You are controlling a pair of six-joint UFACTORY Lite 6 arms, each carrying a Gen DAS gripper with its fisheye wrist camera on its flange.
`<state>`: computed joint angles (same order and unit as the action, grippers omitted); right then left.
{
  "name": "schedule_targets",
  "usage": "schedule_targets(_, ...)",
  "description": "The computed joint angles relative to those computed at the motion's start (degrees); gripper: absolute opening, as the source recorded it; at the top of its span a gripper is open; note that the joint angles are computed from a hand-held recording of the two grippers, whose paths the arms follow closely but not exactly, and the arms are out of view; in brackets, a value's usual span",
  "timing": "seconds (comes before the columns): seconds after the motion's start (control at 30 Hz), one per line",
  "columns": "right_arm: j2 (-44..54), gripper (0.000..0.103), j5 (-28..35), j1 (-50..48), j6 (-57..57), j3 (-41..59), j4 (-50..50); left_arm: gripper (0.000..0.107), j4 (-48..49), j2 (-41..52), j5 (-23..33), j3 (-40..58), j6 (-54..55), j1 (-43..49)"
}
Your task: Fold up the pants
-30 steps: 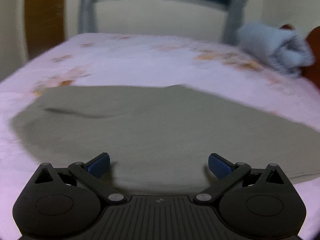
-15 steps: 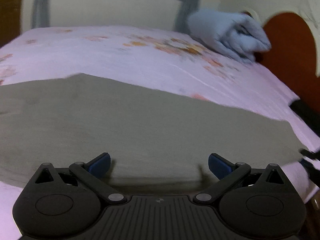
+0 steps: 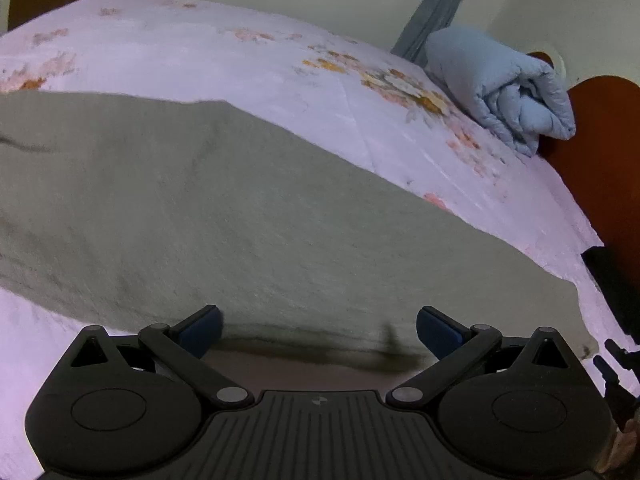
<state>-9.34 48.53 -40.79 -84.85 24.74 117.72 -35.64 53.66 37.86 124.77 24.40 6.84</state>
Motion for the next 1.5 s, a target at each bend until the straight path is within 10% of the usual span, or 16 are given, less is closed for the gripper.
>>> schedule_targets(0.47,4.61,0.053,-4.32,1.42,0.16,1.86,4.66,0.103,18.26,-1.23,-6.91,-0.59,-9.91,-6.61)
schedule_targets(1.5,12.95,0.036,0.59,1.76,1.58,5.95,7.23,0.103,25.81,5.52,-5.46,7.81,-18.07,-20.16)
